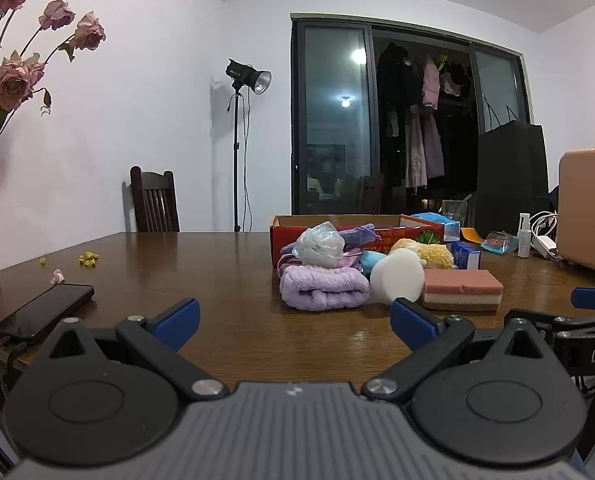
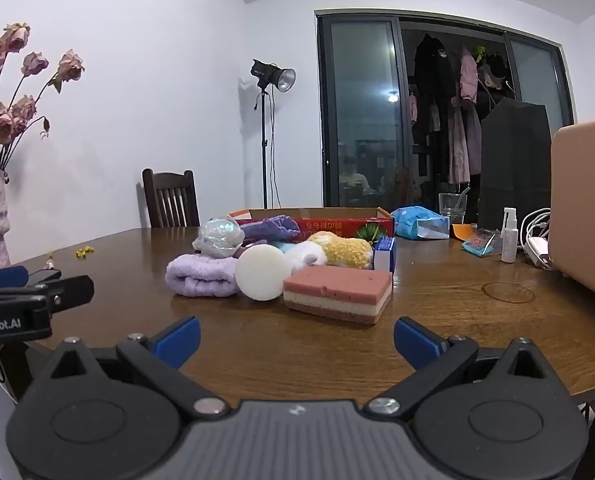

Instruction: Organize soft objects

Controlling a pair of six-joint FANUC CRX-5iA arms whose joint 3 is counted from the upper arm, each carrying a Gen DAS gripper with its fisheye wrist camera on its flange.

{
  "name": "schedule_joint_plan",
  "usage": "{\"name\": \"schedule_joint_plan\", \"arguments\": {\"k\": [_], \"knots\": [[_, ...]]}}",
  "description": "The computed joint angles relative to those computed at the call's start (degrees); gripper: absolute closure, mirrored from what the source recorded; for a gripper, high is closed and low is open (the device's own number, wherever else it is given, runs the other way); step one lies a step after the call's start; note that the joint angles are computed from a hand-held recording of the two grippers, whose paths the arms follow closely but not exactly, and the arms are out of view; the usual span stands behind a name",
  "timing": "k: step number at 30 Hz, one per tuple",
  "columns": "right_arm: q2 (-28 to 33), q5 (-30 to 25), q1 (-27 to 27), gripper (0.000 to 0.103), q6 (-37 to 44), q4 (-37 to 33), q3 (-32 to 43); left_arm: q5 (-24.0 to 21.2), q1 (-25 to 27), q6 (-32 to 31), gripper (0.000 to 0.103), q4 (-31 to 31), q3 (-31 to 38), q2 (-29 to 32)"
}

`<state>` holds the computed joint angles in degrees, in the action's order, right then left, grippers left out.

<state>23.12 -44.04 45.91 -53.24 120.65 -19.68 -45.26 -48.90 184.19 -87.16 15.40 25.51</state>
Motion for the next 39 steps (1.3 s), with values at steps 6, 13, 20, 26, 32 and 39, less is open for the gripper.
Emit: {"name": "schedule_joint_plan", "arguments": {"k": [6,13,20,26,32,39], "knots": [[0.14,0.66,-0.11,0.000,0.04,-1.32,0.48,-0.18,0.34,-0.19,0.000,0.63,0.35,-0.03],[0.19,1.13,-0.57,0.000,0.21,0.16,0.63,-0.52,0.22,0.42,0.000,0.33,0.57,0.07],[0.26,0.83,-0.62,0.000,-0.10,0.06,0.69,-0.50,0.11,0.38,0.000,0.11,0.53,0.06],[0.16,0.71,-0.55,0.000,-0.32,0.02,0.44,-0.21,0.25,-0.05,0.000,0.64,0.51,-0.03],[0.17,0.85,-0.63,0.000,-0.70,-0.18,0.47,0.07,0.22,-0.10,0.000,0.53,0.27,-0.14],[0.11,0.75,-0.73,0.000,-0.96,0.60,0.26,0.01,0.30,-0.25,0.000,0.70,0.39,-0.07]]}}
